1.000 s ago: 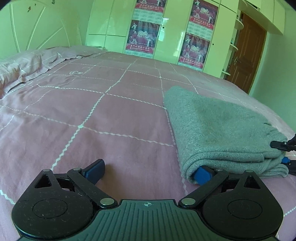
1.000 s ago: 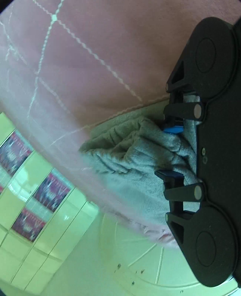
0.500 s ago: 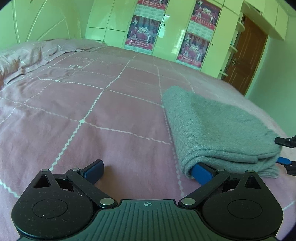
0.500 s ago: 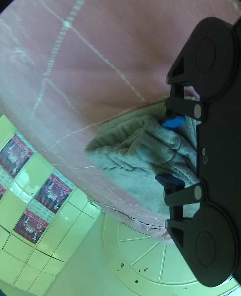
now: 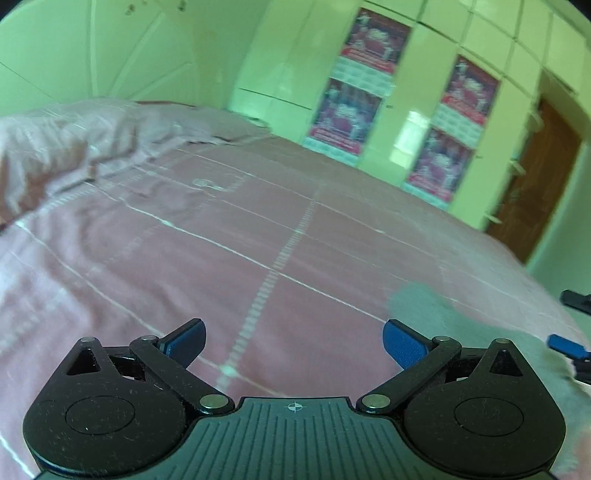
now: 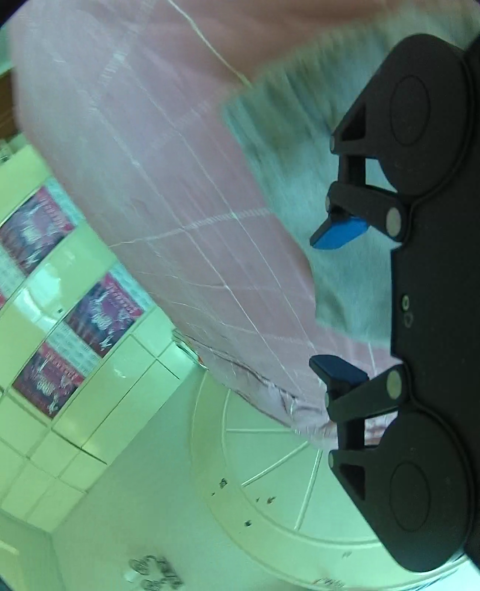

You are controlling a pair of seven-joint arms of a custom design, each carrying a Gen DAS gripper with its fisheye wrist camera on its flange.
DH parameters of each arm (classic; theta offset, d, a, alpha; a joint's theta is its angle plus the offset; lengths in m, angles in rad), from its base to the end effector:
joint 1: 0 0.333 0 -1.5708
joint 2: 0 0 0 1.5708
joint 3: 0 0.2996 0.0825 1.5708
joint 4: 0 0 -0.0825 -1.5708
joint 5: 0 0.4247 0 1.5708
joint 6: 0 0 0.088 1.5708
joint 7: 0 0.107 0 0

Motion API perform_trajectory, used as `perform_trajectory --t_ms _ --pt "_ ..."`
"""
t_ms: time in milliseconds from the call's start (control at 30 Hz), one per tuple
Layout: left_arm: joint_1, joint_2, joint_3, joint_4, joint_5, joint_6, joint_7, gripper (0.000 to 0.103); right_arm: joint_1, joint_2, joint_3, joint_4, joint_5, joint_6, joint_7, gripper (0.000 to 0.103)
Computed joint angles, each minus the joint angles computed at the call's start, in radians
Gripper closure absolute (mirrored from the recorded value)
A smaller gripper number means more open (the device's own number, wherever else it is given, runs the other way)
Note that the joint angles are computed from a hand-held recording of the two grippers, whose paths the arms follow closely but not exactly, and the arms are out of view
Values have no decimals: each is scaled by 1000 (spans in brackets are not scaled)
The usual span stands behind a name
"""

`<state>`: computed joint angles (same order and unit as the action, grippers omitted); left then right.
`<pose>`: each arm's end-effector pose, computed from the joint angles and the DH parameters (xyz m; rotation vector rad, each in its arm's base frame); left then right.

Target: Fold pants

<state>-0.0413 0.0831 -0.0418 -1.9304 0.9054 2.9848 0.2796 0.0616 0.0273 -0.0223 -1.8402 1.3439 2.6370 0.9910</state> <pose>0.6459 -0.1085 0.5056 -1.9097 1.2928 -1.0422 0.6533 0.0012 0.5506 -1.0944 1.6012 -0.0415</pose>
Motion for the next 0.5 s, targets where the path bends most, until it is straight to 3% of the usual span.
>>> perform_trajectory --t_ms 33,100,167,200,267,300,367,400,433,500 --pt "-9 12 2 33 21 -90 -14 0 5 20 5 18 9 1 13 48" --pt "-14 37 10 81 64 -197 -57 0 7 42 14 33 24 -4 43 53" --pt "4 62 9 106 2 -226 -15 0 -10 78 39 66 22 -13 67 56" --pt "14 73 9 109 -42 -226 16 0 8 97 25 75 -52 4 147 63" --pt "22 86 8 108 -109 -236 77 0 44 150 -28 90 -308 -20 444 84" --pt "23 88 10 102 -131 -236 95 0 29 165 -22 96 -352 -33 522 103" --pt "17 80 26 73 -116 -204 62 0 -22 143 30 78 -340 -22 514 103" --pt "12 78 34 63 -89 -189 38 0 -25 122 43 61 -318 11 474 101" --pt "8 82 37 66 -75 -190 31 0 -30 109 60 54 -253 38 398 91" --pt "4 83 36 70 -69 -201 34 0 -28 112 73 69 -177 55 292 90"
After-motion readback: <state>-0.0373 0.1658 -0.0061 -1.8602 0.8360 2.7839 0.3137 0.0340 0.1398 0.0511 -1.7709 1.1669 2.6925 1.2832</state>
